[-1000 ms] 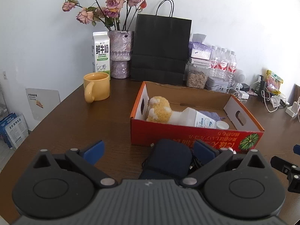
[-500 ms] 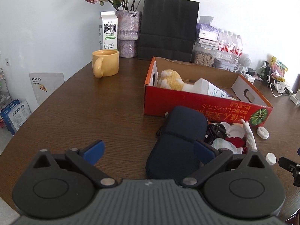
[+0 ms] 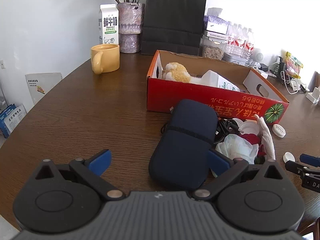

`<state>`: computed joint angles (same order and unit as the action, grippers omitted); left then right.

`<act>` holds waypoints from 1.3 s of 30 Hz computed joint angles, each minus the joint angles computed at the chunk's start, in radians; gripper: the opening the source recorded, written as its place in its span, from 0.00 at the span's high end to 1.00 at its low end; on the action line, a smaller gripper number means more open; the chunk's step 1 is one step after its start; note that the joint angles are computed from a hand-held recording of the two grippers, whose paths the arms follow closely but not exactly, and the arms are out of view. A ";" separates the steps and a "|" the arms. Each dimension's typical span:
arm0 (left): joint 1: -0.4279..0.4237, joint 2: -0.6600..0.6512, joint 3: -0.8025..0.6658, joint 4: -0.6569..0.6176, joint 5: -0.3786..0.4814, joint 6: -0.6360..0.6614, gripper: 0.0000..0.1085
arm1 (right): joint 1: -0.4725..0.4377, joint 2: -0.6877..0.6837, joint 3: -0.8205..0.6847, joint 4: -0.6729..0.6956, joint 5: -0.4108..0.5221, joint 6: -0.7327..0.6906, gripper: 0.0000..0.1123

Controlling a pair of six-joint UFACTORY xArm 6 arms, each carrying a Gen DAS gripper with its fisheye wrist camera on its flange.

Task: Organize objects
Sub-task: 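Withdraw both tools from the box toward the remaining table items, then grasp the navy zip pouch with the left gripper while the right gripper grasps a white bottle cap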

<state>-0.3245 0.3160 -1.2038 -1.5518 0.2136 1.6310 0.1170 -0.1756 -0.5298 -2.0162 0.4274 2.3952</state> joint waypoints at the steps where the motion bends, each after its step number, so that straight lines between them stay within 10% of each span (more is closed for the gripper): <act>1: -0.002 0.004 -0.003 0.004 -0.002 -0.005 0.05 | -0.003 0.009 -0.008 -0.005 -0.005 0.001 0.48; 7: -0.008 0.024 -0.019 0.043 -0.002 -0.033 0.05 | -0.004 0.046 -0.044 -0.036 -0.008 0.000 0.76; 39: -0.037 0.185 -0.173 0.351 0.071 -0.262 0.05 | -0.026 0.048 -0.078 -0.186 -0.008 0.108 0.76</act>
<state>-0.3613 0.5014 -1.3765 -1.2013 0.2850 1.3688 0.0905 -0.1276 -0.6075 -2.2018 0.4197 2.5037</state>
